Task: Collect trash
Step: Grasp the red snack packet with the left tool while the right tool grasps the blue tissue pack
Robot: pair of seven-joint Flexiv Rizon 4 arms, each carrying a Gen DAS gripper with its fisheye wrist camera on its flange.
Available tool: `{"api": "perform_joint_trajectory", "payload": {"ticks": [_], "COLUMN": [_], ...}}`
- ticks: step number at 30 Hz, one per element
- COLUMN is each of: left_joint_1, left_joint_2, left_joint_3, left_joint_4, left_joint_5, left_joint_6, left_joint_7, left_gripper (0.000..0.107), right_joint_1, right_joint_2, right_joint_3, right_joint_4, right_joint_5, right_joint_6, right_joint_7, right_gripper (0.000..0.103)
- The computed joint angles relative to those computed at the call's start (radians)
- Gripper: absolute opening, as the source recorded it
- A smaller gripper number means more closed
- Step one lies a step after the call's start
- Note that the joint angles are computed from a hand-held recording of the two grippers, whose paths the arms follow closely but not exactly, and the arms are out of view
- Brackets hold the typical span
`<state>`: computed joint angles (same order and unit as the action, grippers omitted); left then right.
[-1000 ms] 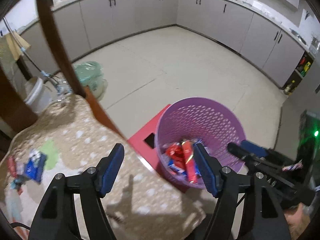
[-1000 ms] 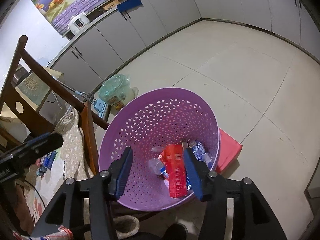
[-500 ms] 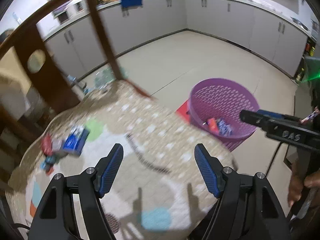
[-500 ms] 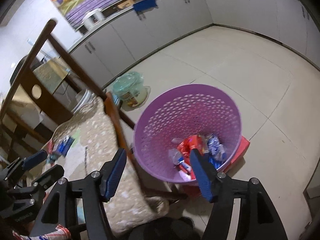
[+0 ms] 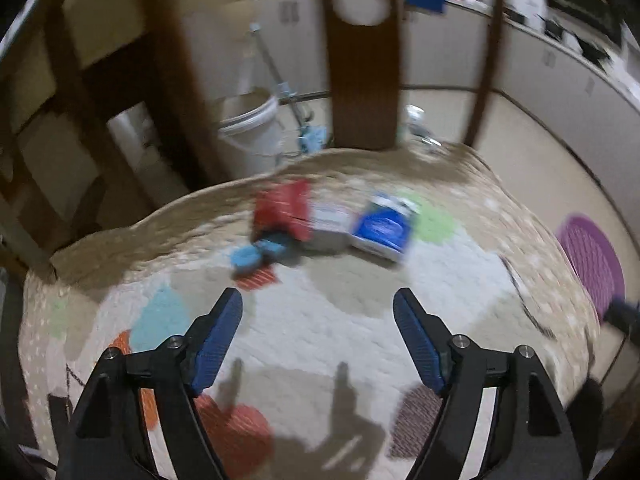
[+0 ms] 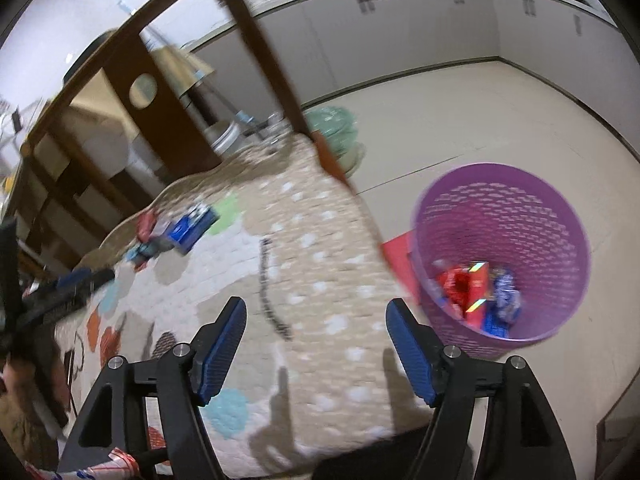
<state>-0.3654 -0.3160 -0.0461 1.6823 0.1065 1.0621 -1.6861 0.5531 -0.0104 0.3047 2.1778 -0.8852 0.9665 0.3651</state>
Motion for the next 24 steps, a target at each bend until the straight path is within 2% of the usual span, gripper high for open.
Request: {"api": "perform_joint_trajectory", "payload": {"ticks": [3,9,11,16,19,21,23,24], "left_joint_1": [0.044,0.078,0.084,0.087,0.103,0.116,0.124,0.129], "left_joint_2": [-0.063,-0.204,-0.249,-0.333,-0.359,-0.35,-0.323,-0.31], "left_joint_3": [-0.012,-0.032,-0.039,-0.044,-0.063,-0.077,-0.078,-0.081], "left_joint_4": [-0.053,-0.195,-0.242,-0.328,-0.351,-0.329,-0.293,-0.278], "left_joint_5": [-0.07,-0.162,-0.188,-0.245,-0.303,-0.339,-0.364,-0.375], "left_joint_6": [-0.003,-0.025,-0.031,-0.077,-0.137,-0.147,-0.137,-0.139], "left_joint_7": [0.028,0.079,0.107,0.123,0.121,0.123,0.118,0.121], "left_gripper": [0.078,0.078,0.083,0.084,0.084,0.073,0.05,0.05], "right_joint_1": [0.013,0.038,0.044,0.053,0.058,0.061,0.068,0.071], "right_joint_2": [-0.062,-0.139,-0.153,-0.189,-0.218,-0.243,-0.265,-0.283], "right_joint_3": [-0.012,-0.045,-0.055,-0.074,-0.088,-0.097,-0.11,-0.116], "right_joint_4": [-0.046,-0.099,-0.104,-0.126,-0.15,-0.177,-0.203,-0.226], "right_joint_5": [-0.002,0.031,0.045,0.083,0.1,0.114,0.121,0.124], "right_joint_6": [0.029,0.071,0.08,0.097,0.113,0.127,0.143,0.152], "right_joint_7": [-0.031,-0.09,-0.105,-0.154,-0.184,-0.212,-0.237,-0.255], "right_gripper": [0.077,0.077,0.077,0.077,0.077,0.077,0.077,0.077]}}
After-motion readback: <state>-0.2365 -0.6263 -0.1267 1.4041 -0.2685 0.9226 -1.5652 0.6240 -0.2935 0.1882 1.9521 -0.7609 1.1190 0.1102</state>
